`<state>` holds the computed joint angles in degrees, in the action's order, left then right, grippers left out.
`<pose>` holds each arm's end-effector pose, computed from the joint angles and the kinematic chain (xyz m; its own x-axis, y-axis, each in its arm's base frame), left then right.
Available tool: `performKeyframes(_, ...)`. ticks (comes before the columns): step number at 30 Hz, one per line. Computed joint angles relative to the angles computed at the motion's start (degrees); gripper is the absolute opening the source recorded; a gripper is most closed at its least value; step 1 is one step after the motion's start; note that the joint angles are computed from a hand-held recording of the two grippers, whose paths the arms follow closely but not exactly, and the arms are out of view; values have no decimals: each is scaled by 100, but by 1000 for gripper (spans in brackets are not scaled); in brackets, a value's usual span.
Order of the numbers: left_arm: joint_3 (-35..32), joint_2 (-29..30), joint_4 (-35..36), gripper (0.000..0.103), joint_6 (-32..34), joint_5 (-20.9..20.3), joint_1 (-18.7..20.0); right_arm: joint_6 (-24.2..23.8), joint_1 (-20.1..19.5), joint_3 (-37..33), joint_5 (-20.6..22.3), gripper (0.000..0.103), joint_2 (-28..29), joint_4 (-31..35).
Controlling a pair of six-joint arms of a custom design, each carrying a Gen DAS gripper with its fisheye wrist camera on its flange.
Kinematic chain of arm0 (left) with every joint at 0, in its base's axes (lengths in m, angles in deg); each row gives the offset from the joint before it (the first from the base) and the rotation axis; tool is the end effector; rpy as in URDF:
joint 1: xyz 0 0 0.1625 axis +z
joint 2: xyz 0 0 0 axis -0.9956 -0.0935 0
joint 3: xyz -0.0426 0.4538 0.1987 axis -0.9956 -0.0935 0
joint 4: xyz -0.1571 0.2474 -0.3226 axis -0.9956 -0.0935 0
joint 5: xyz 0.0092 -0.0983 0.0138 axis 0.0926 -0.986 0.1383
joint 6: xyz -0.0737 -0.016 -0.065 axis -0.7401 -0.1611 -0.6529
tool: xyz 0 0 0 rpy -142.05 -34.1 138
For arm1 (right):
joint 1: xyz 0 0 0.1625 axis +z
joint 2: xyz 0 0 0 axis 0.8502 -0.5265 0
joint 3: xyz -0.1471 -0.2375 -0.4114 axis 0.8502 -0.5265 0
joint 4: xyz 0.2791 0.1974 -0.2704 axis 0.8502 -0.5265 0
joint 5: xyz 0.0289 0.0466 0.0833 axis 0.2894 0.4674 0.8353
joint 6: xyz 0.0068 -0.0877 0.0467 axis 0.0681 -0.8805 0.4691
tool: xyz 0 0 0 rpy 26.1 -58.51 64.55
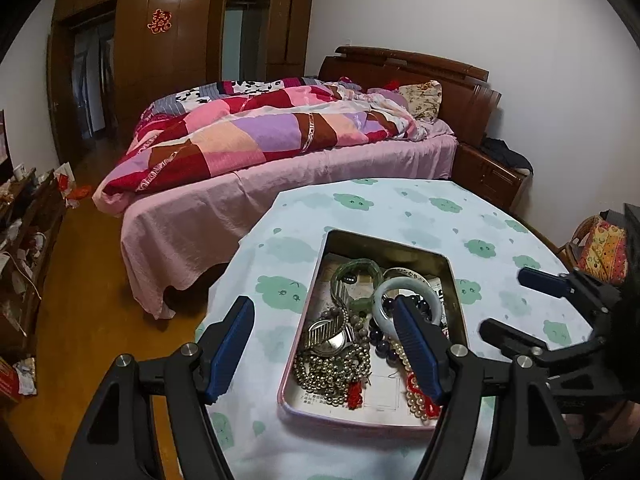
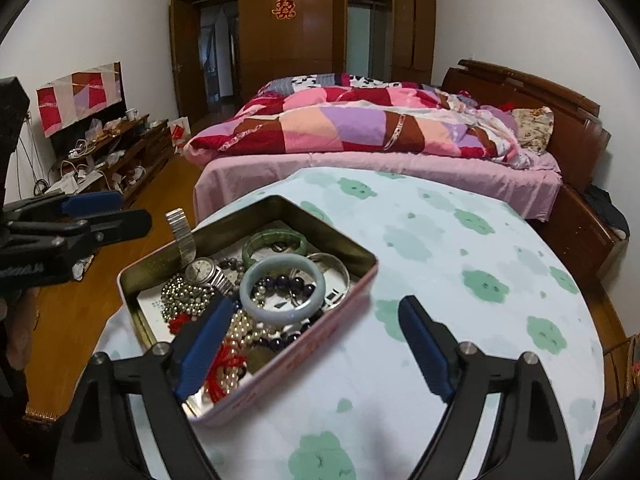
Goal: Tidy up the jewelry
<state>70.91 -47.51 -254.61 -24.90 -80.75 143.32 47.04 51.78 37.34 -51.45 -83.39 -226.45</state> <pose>-0.0226 -0.4413 0.2552 -0.7675 -0.0464 -0.6394 0.4730 0.6321 -0.6137 0.2824 -0.4853 -0.0391 -0.5635 -0.5836 0.5847 -0.8153 0.5071 -0.2796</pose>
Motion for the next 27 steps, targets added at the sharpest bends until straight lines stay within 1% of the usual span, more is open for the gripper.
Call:
performKeyframes(6,43,-38,-40,72,15,-10,-96,118,-27,94,-41,88,-91,-202)
performKeyframes(17,103,-103,-19,72,-33,19,-195,104,-8,264,-112,88,-186,-558)
performKeyframes(27,96,-119,0,72,-36,52,-211,73,22,306,-126,89,-213,-635)
